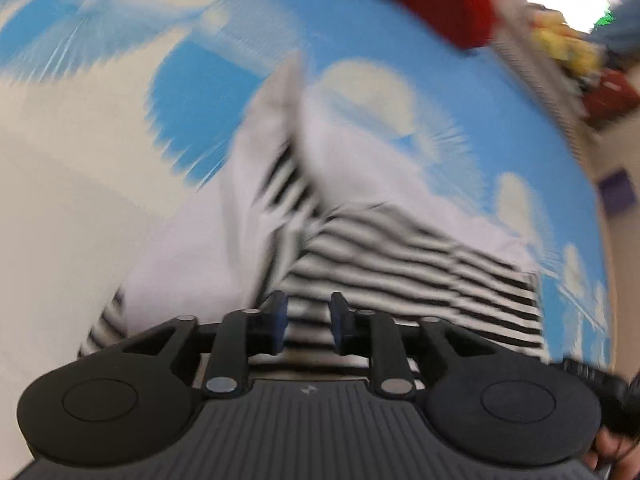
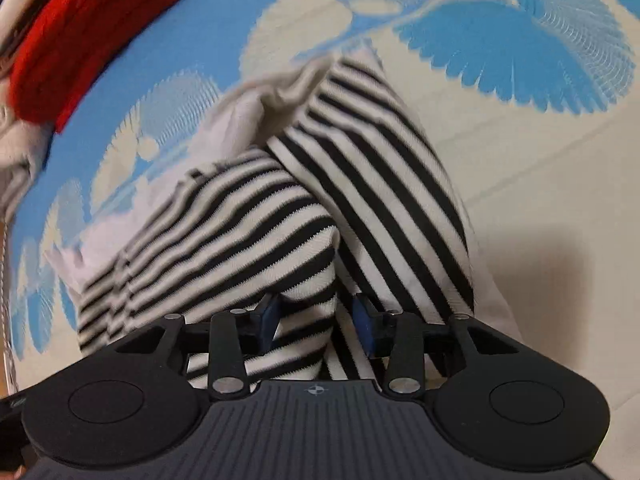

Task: Fold small clothes
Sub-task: 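Open both grippers and release the folded hoodie onto the sheet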

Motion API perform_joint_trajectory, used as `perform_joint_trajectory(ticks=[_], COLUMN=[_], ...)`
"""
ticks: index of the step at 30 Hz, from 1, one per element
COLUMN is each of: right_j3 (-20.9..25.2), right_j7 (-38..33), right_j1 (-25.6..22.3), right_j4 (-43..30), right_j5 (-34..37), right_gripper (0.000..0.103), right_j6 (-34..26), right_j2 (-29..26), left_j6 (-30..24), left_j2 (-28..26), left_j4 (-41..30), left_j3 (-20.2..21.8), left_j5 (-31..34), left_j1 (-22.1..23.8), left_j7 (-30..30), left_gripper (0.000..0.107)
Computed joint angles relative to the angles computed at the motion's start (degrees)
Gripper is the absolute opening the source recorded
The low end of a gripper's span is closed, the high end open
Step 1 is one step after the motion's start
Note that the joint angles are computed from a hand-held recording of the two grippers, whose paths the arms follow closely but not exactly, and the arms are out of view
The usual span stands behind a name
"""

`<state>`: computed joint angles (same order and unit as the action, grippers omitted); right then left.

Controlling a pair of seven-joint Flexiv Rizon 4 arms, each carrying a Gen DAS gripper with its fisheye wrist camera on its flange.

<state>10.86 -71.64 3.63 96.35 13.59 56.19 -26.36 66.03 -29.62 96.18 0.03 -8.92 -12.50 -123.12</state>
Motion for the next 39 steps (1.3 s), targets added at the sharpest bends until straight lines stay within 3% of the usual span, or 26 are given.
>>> perform_joint_trajectory(ticks=[2,4,6,8,9,10,12,14,15,17,19,21,22,26,30,32,35,38,39], right_j3=[1.27,5.10,6.35,1.92,-0.82,-1.79,-2.36,-2.37,-1.13,0.63,-4.82,-7.51,-6.68,-5.08,-4.11,-5.03,-7.22,-8.91,-7.63], right_j7=[-2.33,-7.46,-10.42,-5.57,-1.55,0.03,0.78,0.48,-2.18,-4.56,7.23,14.67,14.97,10.79,-4.25,-10.96,-18.09,-20.60,-17.48], right_j1=[-0.13,-3.00,-4.14,0.04,2.63,3.62,4.78,5.11,3.85,1.24,4.03,4.71,3.47,1.27,-1.66,-1.43,0.66,2.12,0.90], right_j4=[1.17,-0.99,-2.48,-0.76,1.42,3.42,6.93,10.72,10.56,6.72,7.86,10.19,10.77,16.14,17.94,21.55,28.79,37.72,39.90], right_j5=[1.38,6.31,9.11,2.30,-2.52,-3.61,-6.34,-8.95,-5.86,-2.67,-12.88,-14.11,-12.76,-13.97,-2.01,2.95,7.76,10.11,7.83], right_gripper=[0.046,0.049,0.049,0.049,0.044,0.037,0.038,0.042,0.049,0.054,0.050,0.027,0.031,0.043,0.055,0.062,0.069,0.069,0.068], right_j6=[5.36,3.90,-2.05,-7.26,-7.44,-4.61,1.61,11.09,13.25,6.56,-2.27,-2.59,-2.07,5.11,5.84,6.71,10.11,13.26,12.46], right_j2=[0.82,0.09,-0.26,0.12,0.81,1.82,4.10,5.48,5.55,3.38,3.66,6.53,8.42,17.81,27.57,34.10,42.15,48.72,49.52], left_j6=[4.52,5.30,-0.41,-9.81,-11.97,-11.58,-5.34,-1.43,-1.73,-5.68,-6.04,-4.50,-1.95,-2.07,-0.92,-0.17,0.38,0.09,0.02], left_j2=[0.22,-0.47,-2.02,-2.98,-2.79,-1.99,-0.38,0.22,-0.39,-0.77,0.51,3.15,5.16,12.00,21.68,27.50,34.28,38.97,40.13], left_j4=[1.95,3.21,0.34,-3.15,-3.66,-3.02,-0.19,0.84,0.14,0.58,1.48,3.02,4.77,5.94,11.11,15.31,20.86,26.04,27.95], left_j3=[-5.66,-10.39,-8.24,-4.17,-3.28,-2.92,-3.20,-0.79,0.71,0.73,-0.23,-1.85,-2.23,0.78,1.85,1.07,-1.54,-5.64,-6.97], left_j5=[-4.16,-9.44,-8.54,-4.52,-3.44,-3.26,-3.61,-0.85,0.88,1.44,1.05,-0.04,0.11,7.32,17.08,19.82,26.86,32.31,32.94], left_j1=[3.31,5.92,3.76,0.74,0.01,-0.37,-0.42,-2.07,-3.07,-2.67,-2.20,-1.23,-1.06,-4.02,-6.67,-7.13,-7.17,-6.17,-5.90], left_j7=[6.54,12.76,13.27,11.97,11.42,10.59,10.53,8.02,6.22,5.43,5.49,7.31,8.59,7.52,1.73,-1.50,-9.28,-17.00,-19.12], left_gripper=[0.029,0.029,0.034,0.030,0.030,0.031,0.032,0.032,0.032,0.023,0.024,0.026,0.028,0.028,0.035,0.041,0.042,0.042,0.042])
